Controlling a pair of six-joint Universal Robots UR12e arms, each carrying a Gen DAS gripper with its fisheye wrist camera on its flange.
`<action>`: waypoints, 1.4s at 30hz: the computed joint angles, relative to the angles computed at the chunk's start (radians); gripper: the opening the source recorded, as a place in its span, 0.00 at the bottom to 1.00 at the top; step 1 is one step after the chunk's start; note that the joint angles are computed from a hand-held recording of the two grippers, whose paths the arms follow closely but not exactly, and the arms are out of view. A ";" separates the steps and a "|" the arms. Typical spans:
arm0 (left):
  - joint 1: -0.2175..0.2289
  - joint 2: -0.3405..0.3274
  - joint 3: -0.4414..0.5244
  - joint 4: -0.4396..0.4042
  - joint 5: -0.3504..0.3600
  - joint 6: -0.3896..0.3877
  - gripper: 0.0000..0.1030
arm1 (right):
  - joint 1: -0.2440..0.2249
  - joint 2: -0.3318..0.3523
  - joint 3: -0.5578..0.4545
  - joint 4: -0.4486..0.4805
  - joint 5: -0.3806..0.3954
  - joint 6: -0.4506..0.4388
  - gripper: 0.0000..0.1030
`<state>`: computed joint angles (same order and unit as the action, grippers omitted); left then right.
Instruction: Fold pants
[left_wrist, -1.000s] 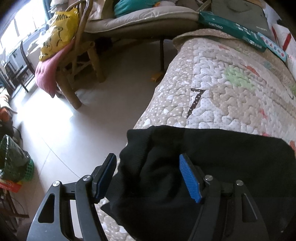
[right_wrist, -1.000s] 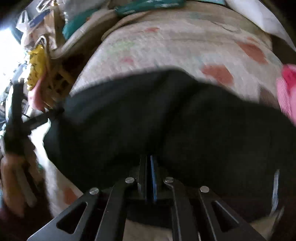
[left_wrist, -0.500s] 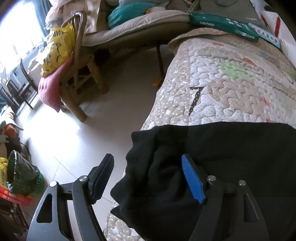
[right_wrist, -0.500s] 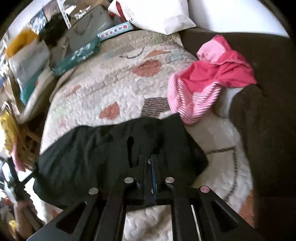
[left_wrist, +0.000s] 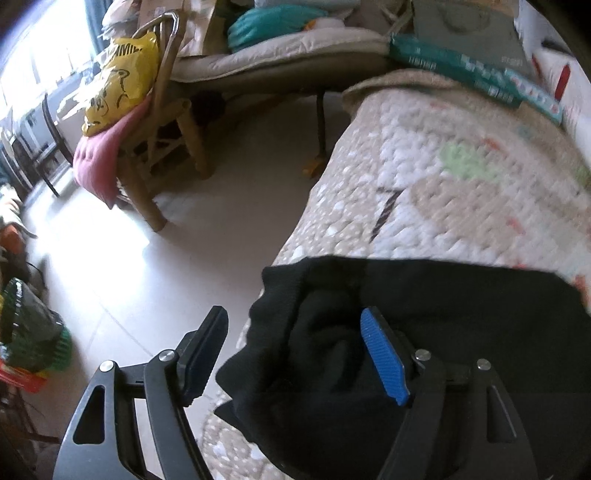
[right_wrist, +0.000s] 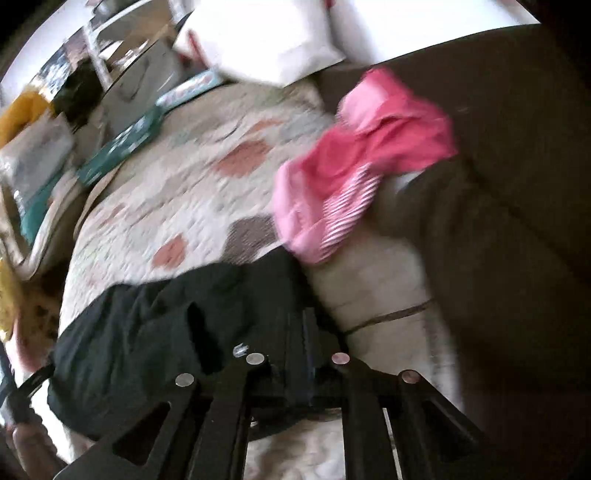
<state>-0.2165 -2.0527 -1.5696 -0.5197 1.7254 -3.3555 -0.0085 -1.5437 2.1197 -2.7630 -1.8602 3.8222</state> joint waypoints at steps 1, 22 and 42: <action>0.001 0.008 -0.011 0.034 -0.019 0.010 0.72 | -0.009 -0.011 0.013 -0.013 0.012 0.032 0.10; -0.216 -0.108 0.299 -0.318 -0.628 0.561 0.72 | -0.036 0.017 0.143 -0.332 0.193 0.332 0.59; -0.378 -0.279 0.563 -0.537 -0.441 0.757 0.00 | -0.048 0.042 0.103 -0.272 0.179 0.251 0.27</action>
<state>-0.5948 -2.3316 -1.0064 -1.0566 1.2846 -2.5988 -0.0565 -1.5013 2.2222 -3.0353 -1.6809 4.0730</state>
